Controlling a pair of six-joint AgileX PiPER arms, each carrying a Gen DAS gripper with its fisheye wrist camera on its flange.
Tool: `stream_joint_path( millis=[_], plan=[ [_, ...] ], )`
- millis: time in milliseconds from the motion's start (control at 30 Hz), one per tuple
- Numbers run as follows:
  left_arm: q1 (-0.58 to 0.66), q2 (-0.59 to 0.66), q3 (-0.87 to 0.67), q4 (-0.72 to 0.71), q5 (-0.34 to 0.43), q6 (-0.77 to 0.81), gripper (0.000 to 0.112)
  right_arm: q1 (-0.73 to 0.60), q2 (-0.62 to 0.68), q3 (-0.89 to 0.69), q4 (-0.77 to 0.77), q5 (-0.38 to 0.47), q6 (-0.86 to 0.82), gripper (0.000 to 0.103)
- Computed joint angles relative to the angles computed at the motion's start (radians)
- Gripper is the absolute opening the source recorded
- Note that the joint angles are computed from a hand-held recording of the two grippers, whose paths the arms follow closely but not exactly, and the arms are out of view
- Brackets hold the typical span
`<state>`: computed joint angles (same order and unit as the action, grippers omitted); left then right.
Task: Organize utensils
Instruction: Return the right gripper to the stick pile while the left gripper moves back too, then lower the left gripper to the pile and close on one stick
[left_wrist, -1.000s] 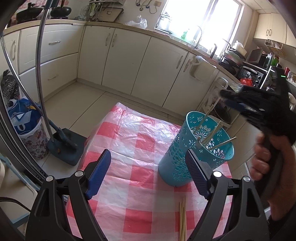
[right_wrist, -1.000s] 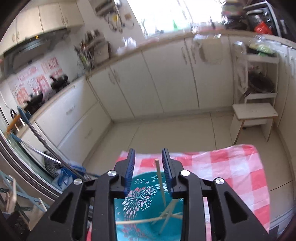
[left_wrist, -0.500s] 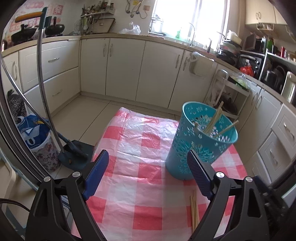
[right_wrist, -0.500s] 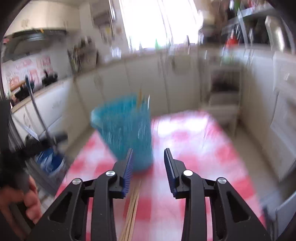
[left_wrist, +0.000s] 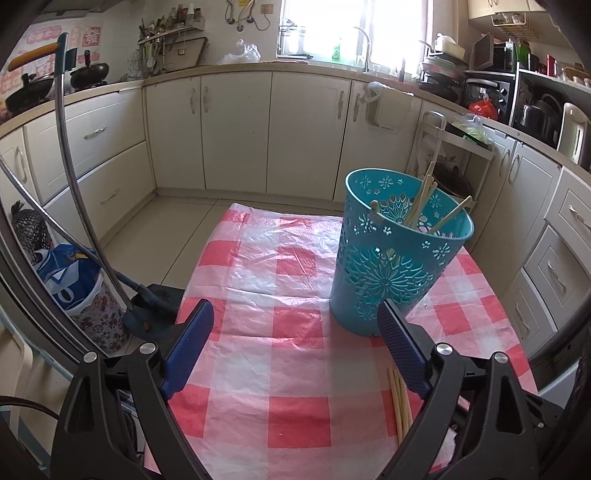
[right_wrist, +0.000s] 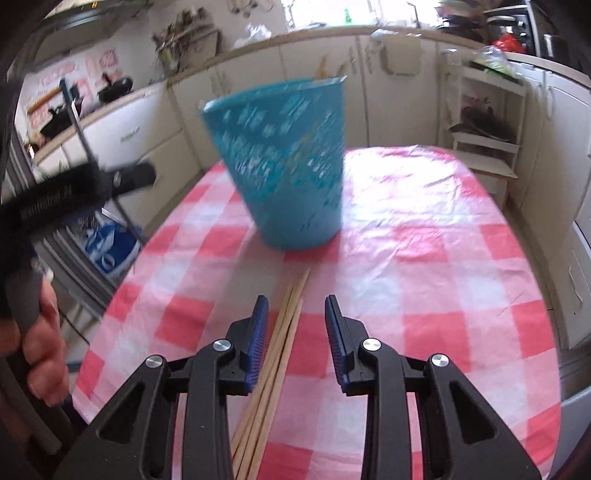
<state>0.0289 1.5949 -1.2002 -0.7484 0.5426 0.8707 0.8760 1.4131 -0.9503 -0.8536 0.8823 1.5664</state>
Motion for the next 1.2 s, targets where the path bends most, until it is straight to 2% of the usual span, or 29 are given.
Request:
stream_joint_path(
  millis=[200, 300, 467, 667, 800, 933, 1000, 1200],
  plan=[
    [0.016, 0.023, 0.001, 0.023, 0.021, 0.004, 0.087, -0.009, 0.057, -0.006, 0.057, -0.018, -0.065, 0.031],
    [0.015, 0.039, 0.013, 0.038, 0.033, 0.008, 0.087, -0.023, 0.071, 0.004, 0.086, -0.025, -0.089, 0.027],
    [-0.011, 0.041, 0.058, 0.06, 0.029, 0.026, 0.087, -0.042, 0.078, 0.025, 0.096, -0.036, -0.096, 0.025],
    [-0.055, 0.036, 0.103, 0.09, 0.017, 0.031, 0.087, -0.06, 0.037, 0.069, 0.107, -0.122, -0.092, 0.025],
    [-0.063, 0.044, 0.102, 0.105, 0.017, 0.015, 0.087, -0.055, 0.052, 0.059, 0.122, -0.131, -0.124, 0.025],
    [-0.061, 0.057, 0.088, 0.12, 0.025, -0.004, 0.087, -0.046, 0.067, 0.045, 0.12, -0.104, -0.136, 0.025],
    [-0.068, 0.058, 0.092, 0.129, 0.023, -0.008, 0.087, -0.055, 0.066, 0.049, 0.125, -0.102, -0.143, 0.017],
    [-0.115, 0.067, 0.106, 0.179, 0.001, -0.037, 0.087, -0.053, 0.048, 0.065, 0.125, -0.085, -0.15, 0.012]
  ],
)
